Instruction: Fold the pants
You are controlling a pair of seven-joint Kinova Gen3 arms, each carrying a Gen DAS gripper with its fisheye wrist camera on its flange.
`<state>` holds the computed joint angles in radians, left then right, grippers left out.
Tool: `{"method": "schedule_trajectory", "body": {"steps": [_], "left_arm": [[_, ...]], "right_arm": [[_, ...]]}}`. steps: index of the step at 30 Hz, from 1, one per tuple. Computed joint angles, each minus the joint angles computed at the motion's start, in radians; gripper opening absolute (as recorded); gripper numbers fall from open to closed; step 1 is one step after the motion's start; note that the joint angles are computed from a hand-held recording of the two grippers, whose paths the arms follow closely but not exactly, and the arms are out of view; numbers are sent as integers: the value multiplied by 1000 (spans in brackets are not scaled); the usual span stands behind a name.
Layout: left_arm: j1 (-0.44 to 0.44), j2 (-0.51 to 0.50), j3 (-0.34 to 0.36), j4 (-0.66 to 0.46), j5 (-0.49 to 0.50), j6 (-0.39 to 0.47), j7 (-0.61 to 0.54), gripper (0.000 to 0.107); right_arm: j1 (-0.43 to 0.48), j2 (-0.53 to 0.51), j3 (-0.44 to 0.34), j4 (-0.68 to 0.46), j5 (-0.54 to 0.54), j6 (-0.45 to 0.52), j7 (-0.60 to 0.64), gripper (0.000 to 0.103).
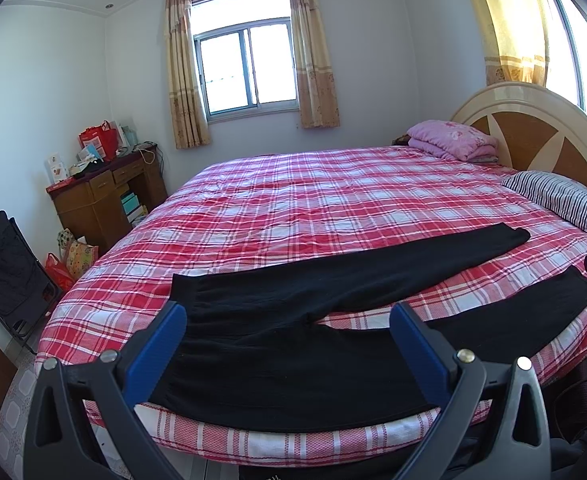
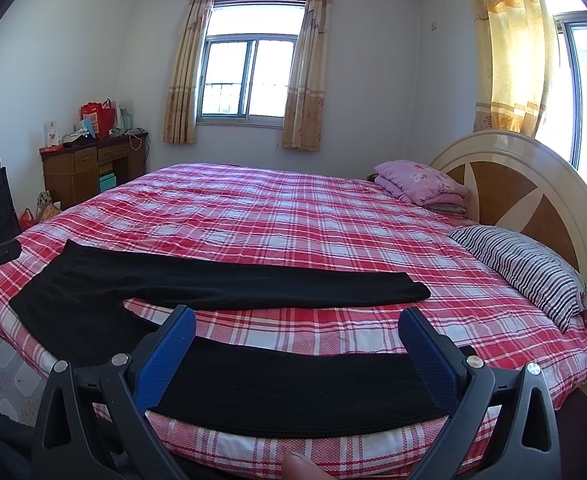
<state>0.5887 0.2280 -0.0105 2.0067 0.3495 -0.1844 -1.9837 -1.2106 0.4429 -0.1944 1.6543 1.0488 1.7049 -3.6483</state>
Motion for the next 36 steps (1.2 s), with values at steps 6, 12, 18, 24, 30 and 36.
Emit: {"method": "schedule_trajectory", "body": {"steps": [6,12,18,24,30,36], "left_arm": [[157,3,-166,-15,42,30,1,103],[155,-1,-169,-15,65,42,-35,103],[148,10,-167,-11,45,32,-15,103],[193,31,-209,-33,170,42,-131,103],[243,145,-361,-127,87,35,-22,103],[122,386,-437,-405,273,143,-153,103]], "right_arm": [[1,0,0,-1,-1,-1,2,102],[1,1,0,2,-2,-5,3,102],[1,1,0,2,-5,-7,1,102],[13,-13,-4,26,5,-39,4,102],[64,-51,24,125,-2,-150,-7,102],[243,-105,8,274,-13,-365,-82,101]]}}
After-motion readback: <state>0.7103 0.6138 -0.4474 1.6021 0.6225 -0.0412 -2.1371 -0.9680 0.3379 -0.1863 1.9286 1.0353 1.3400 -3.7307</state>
